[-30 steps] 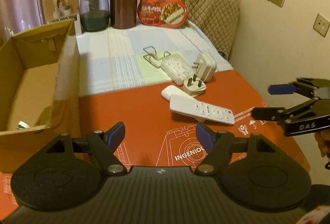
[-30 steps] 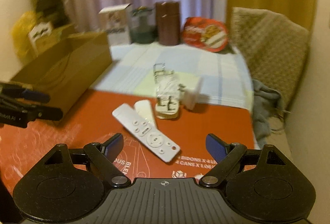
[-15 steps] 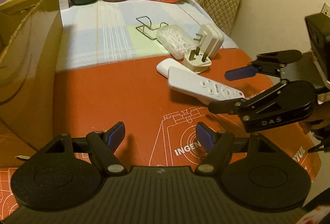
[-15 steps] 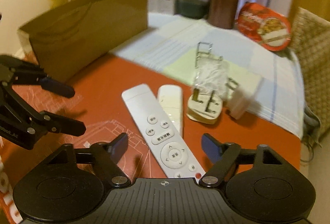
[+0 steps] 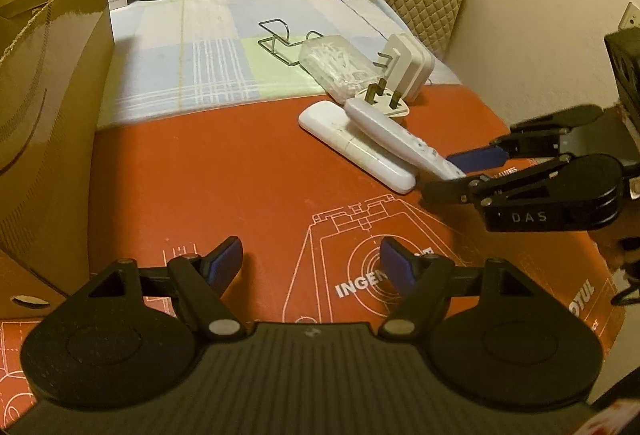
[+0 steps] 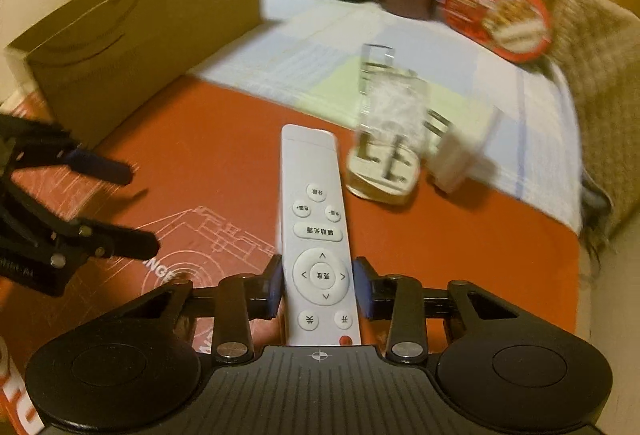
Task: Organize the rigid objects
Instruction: 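Grasp the white button remote with the right gripper while the left gripper approaches the plain white remote, then grasp the plain white remote with the left gripper while the right gripper holds the button remote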
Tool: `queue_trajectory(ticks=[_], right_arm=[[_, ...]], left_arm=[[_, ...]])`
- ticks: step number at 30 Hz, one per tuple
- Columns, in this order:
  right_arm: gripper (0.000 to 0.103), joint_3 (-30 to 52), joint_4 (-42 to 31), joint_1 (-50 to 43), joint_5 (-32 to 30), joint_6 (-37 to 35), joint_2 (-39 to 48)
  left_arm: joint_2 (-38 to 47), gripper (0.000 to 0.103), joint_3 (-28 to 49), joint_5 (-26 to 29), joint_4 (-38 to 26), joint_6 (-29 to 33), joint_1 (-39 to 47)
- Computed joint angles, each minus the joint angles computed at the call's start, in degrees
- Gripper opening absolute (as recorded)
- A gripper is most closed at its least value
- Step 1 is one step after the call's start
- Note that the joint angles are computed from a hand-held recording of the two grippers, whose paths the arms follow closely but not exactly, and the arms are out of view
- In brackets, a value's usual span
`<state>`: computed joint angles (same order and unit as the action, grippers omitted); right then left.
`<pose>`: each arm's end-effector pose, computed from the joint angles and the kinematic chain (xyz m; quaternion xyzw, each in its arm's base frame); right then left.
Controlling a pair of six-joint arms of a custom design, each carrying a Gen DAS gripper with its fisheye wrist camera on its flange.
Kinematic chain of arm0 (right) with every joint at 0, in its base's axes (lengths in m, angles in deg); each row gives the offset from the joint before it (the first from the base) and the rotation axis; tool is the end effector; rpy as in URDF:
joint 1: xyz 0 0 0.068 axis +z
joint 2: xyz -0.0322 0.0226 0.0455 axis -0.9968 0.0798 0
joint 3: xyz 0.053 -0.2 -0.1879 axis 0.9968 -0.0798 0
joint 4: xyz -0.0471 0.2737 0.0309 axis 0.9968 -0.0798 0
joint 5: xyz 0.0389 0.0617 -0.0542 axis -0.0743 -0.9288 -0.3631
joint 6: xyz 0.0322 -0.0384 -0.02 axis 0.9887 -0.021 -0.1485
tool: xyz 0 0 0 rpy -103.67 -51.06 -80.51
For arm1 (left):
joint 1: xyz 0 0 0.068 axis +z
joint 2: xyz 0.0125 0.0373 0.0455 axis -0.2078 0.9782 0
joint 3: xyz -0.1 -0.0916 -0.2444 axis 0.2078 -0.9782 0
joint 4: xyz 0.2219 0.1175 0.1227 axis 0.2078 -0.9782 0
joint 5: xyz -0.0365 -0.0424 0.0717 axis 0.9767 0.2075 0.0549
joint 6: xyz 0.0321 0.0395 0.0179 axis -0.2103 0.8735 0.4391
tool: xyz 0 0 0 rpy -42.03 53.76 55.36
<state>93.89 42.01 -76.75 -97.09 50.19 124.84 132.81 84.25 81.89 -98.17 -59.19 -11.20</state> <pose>0.2770 0.0524 0.1777 -0.2991 0.9034 0.0999 0.2907 0.2361 -0.0078 0.1787 0.1091 0.9332 -0.1238 0.3193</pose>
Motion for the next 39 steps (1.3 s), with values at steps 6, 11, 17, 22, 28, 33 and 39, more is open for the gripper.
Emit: queue_trajectory(ticks=[6, 11, 17, 22, 28, 33, 39], right_arm=[[0.034, 0.8, -0.3, -1.1, -2.2, 3.2, 1.6], [0.035, 2.4, 0.3, -3.0, -6.0, 6.0, 4.2], [0.037, 4.3, 0.0, -4.1, -8.9, 7.8, 6.2], [0.040, 3.1, 3.3, -3.3, -7.7, 9.6, 5.1], [0.042, 3.2, 7.5, -1.2, -5.9, 13.3, 5.8], [0.041, 3.4, 9.5, 1.9, -0.9, 12.8, 6.4], [0.035, 2.0, 10.5, 1.7, 0.3, 12.7, 5.4]], left_arm=[[-0.5, 0.072, 0.2, 0.1, -0.5, -0.1, 0.0], [-0.1, 0.072, 0.3, 0.1, -0.4, 0.0, 0.5], [0.6, 0.072, 0.4, 0.2, 0.0, 0.0, 0.6], [0.7, 0.072, 0.4, 0.3, 0.1, -0.4, 0.4], [0.7, 0.072, 0.4, 0.1, 0.2, -0.6, 0.2], [0.9, 0.072, 0.4, -0.2, 0.6, -0.9, 0.2], [1.7, 0.072, 1.0, 0.4, 1.4, -1.3, 0.6]])
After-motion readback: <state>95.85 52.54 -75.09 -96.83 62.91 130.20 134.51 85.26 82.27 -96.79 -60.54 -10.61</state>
